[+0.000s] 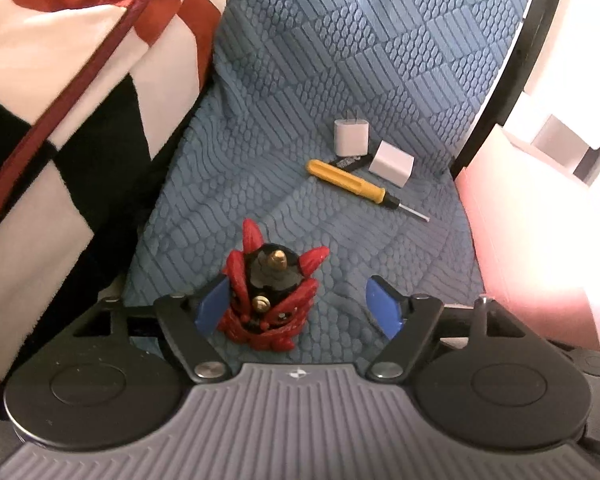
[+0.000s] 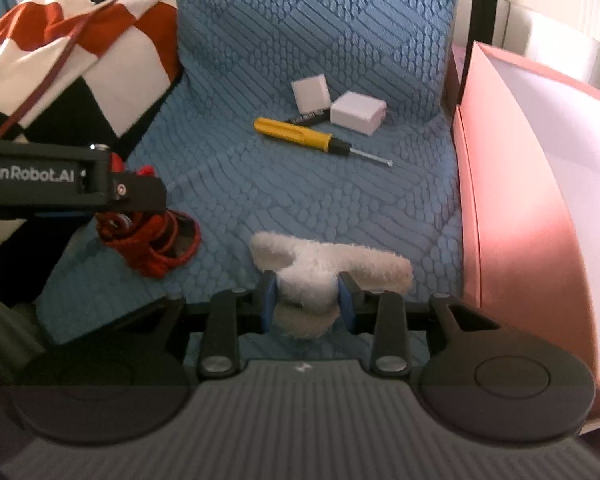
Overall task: Organize rigid objects
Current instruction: 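Lift red toy with left tool while right tool lifts fluffy toy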
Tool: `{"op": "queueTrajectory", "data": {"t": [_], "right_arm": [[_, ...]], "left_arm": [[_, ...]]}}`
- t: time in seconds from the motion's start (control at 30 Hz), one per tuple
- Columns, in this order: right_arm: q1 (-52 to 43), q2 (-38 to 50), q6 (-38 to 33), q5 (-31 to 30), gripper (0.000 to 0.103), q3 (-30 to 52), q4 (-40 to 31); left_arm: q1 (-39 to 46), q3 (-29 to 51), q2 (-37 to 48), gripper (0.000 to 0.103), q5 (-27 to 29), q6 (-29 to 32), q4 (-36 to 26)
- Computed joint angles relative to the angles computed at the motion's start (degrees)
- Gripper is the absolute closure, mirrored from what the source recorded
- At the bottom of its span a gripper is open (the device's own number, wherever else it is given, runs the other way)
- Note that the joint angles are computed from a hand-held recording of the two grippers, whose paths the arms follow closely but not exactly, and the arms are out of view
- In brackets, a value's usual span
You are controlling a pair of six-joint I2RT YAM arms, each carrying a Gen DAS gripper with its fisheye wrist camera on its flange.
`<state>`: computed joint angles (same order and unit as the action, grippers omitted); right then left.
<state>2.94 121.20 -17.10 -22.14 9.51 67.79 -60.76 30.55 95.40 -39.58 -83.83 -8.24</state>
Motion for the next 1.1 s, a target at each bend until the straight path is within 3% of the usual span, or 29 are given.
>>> {"op": "queueTrajectory", "data": {"t": [0.07,0.23,0.37,0.47,0.53,0.6,0.77,0.93,1.1], "right_arm": [[0.2,1.2,2.0,0.8,0.065,-0.2,2.1],[0.1,3.3,5.9,0.3,0.046,0.0,4.8],[1.7,5.6,9.6,1.8,0.046,1.3,6.7],[3.9,7.3,10.5,5.3,0.048,2.4,7.2],[4.3,7.2,11.4,6.8,0.064,3.0,6.3],[4.1,6.5,11.2,7.2,0.068,3.1,5.9],[2.9,6.0,10.9,6.0,0.069,3.7,5.8],[2.7,4.3,10.2,4.9,0.069,4.9,0.4],[4.9,5.7,9.4,7.3,0.069,3.9,2.9]], "left_arm": [[0.4,-0.1,0.4,0.024,0.6,0.6,0.5],[2.1,-0.2,0.9,0.024,2.0,1.9,1.6],[3.4,1.4,2.3,0.024,2.1,4.3,0.7],[3.9,1.3,2.7,0.024,2.4,5.7,1.4],[4.4,0.9,2.8,0.024,2.9,6.0,2.1],[4.6,0.9,3.1,0.024,3.0,6.3,2.5],[4.8,1.8,4.4,0.024,2.4,7.2,2.2],[4.1,0.1,2.6,0.026,0.9,6.4,3.8],[4.1,0.7,3.6,0.031,1.0,5.2,2.7]]}}
